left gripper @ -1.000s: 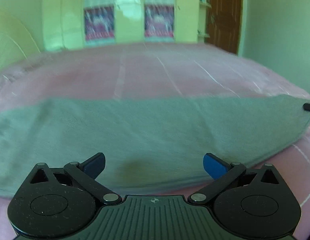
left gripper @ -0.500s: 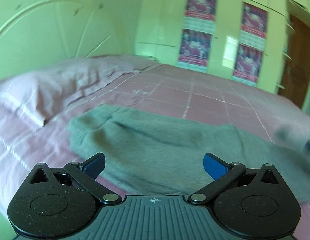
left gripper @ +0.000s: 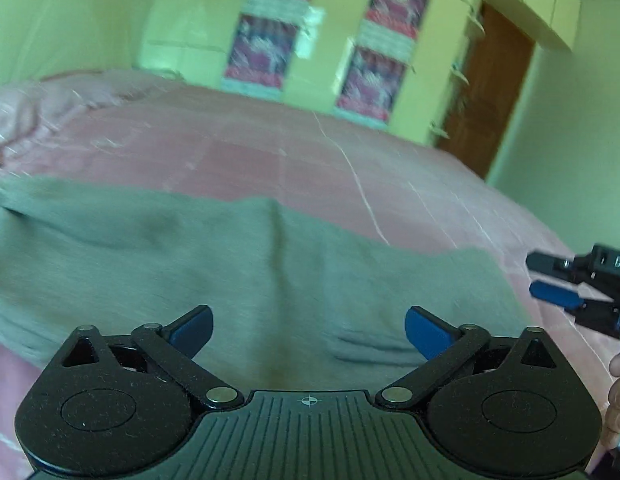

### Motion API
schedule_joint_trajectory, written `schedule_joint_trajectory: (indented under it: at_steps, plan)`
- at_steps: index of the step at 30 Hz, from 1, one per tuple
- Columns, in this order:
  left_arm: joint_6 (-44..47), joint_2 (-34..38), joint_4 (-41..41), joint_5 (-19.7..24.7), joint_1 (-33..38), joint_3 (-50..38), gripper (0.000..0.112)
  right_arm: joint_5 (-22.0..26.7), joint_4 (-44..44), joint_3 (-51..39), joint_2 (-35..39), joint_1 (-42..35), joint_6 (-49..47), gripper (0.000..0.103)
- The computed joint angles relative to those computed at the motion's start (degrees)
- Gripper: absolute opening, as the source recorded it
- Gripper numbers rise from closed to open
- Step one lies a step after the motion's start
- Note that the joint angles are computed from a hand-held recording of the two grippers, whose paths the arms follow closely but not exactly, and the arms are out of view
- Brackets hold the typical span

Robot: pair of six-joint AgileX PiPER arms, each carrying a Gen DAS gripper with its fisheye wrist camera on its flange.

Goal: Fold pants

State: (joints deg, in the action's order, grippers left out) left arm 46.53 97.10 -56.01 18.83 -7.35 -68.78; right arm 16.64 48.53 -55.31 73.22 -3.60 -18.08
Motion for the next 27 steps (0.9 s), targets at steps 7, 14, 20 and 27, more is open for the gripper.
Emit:
schedule_joint_trajectory:
  at_steps: [7, 14, 20, 27]
  plan:
    - [-25.51, 7.42, 13.53, 3.87, -3.67, -7.78, 0.063, -0.46, 11.71, 3.80, -0.96, -4.44, -12.13, 0.050]
    - [-25.93, 12.67, 1.18, 7.05, -2.83, -11.65, 0.036, 0.41, 24.46, 5.38, 0.19, -7.33, -22.41, 0.050]
    - [-4.63, 3.71, -15.79, -5.05, -5.01, -1.75, 0.018, 1.75, 30.02, 7.05, -0.63, -10.20, -27.96, 0.052]
    - [-15.75, 9.96, 0.49, 0.46, -3.52, -5.48, 0.029, 7.07, 38.57, 6.76, 0.37, -10.84, -35.20, 0.052]
